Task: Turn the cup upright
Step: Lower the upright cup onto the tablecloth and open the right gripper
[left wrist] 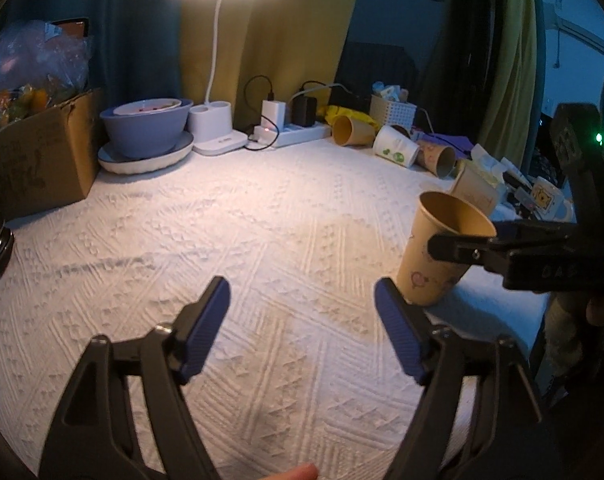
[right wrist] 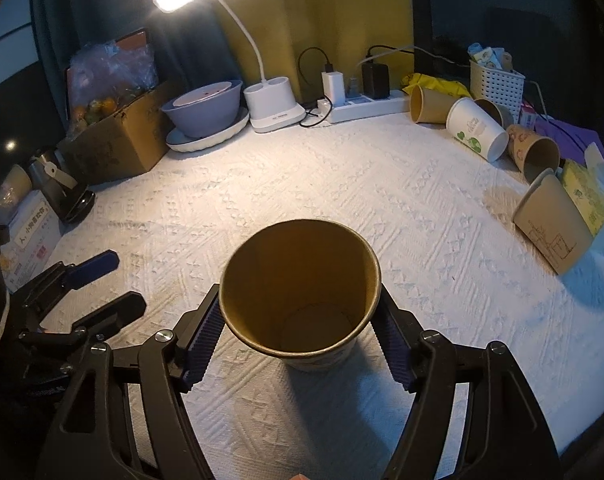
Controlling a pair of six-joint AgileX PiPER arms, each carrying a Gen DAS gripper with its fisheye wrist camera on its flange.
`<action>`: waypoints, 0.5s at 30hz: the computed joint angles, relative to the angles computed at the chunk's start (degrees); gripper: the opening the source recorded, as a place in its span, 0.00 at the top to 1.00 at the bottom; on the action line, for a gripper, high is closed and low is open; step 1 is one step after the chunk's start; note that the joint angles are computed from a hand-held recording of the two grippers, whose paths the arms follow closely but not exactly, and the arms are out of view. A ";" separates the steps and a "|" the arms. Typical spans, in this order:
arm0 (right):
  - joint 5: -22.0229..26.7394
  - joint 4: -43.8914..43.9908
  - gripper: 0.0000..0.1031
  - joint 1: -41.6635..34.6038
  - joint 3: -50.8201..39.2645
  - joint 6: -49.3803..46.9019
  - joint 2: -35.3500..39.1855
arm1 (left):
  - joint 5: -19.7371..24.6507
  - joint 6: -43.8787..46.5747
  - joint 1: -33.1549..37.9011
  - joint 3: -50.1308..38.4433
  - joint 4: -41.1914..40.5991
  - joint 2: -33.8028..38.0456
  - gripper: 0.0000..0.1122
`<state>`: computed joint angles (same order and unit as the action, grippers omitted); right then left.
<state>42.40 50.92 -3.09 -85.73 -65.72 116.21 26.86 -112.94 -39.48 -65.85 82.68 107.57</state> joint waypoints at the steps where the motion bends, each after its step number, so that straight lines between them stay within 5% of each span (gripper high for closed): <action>1: 0.16 -0.18 0.29 -0.02 -0.20 0.14 0.23 | -0.13 -0.38 0.07 -0.02 0.24 0.02 0.24; 11: 1.09 -0.53 0.28 -0.53 -1.56 1.16 1.43 | -0.88 2.64 0.41 -1.78 -2.22 0.98 0.24; 15: 1.03 -0.06 0.18 -1.05 -1.07 1.06 0.72 | -0.96 5.67 0.36 -3.05 -4.56 1.30 0.24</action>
